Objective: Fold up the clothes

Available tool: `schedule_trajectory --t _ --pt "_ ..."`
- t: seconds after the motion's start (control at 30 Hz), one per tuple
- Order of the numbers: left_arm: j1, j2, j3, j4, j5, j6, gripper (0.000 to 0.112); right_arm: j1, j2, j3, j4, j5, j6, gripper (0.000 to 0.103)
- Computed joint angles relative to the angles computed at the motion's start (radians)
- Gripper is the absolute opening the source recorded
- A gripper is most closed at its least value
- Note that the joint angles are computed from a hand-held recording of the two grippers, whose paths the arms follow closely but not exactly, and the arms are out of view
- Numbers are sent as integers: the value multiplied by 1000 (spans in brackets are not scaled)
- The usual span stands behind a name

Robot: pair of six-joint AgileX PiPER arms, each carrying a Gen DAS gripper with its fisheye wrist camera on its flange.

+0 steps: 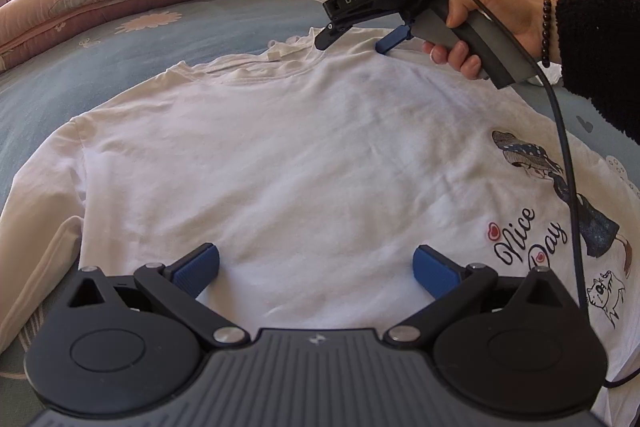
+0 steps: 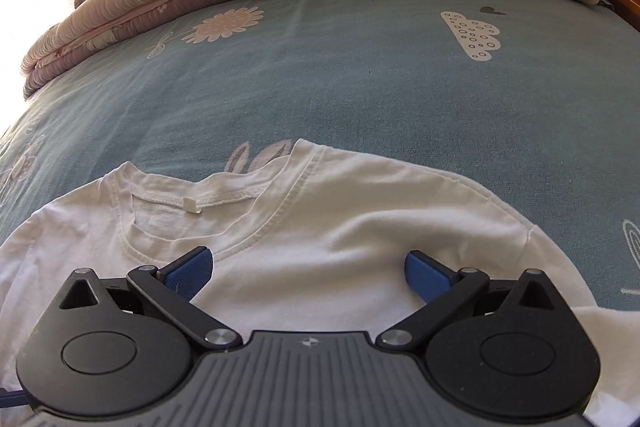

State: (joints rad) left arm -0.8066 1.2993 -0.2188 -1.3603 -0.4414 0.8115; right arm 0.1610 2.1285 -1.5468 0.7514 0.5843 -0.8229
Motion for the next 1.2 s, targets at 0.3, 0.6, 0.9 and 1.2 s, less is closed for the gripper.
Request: schedule_trajectory --t 0.3,0.6,0.9,1.2 --pt "1 7 13 64 -9 -59 102 25 90 -190 -121 10 184 103" --pt "-2 8 15 73 -16 -69 102 72 102 -185 -43 66 123 103" --pt "-5 5 27 96 -22 -87 102 72 97 -209 -32 29 112 103" --pt "-17 15 20 76 -33 -78 103 -72 -20 28 -1 23 14 103"
